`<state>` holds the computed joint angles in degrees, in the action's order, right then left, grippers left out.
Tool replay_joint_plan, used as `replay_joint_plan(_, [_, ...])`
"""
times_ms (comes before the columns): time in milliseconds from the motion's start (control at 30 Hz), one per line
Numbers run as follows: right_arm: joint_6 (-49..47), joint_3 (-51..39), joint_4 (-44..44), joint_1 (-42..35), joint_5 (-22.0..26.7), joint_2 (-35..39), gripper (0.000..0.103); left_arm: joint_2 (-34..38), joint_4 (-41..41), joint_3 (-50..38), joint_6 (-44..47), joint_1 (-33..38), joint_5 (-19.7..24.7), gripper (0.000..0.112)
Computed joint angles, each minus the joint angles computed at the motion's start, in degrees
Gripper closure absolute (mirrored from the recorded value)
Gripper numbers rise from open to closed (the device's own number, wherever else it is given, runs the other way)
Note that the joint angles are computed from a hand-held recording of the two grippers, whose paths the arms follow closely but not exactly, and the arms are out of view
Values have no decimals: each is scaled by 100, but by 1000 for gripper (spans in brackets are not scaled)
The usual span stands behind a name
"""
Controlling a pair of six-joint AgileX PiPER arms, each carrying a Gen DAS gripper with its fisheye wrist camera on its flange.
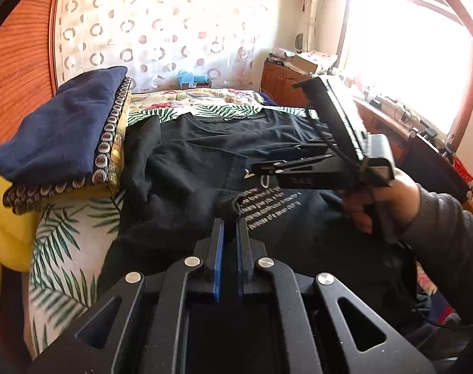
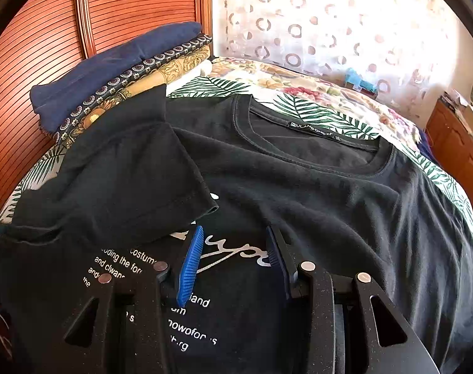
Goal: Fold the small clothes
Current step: 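Grasp the opposite side edge of the T-shirt with the right gripper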
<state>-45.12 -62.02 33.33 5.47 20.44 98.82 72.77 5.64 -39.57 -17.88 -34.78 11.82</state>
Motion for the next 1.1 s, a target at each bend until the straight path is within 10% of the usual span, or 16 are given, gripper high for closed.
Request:
replay_joint_plan(200, [-128,-6,161,-78,49,2,61,-148,860,85,-836,-135,92,104])
replay_joint_plan(433, [-68,4,90,-66,40,-12,61,-40,2908,106,-2922,-299,110,38])
replay_joint_plan(833, [-1116,-278,1262,-515,760,181,61,1088,1842,-263,-1896,535,222,36])
replay_joint_plan(1100, [-465,-996,557,-170,1048,580,61,1149,3114,-211,-3210,273,280,32])
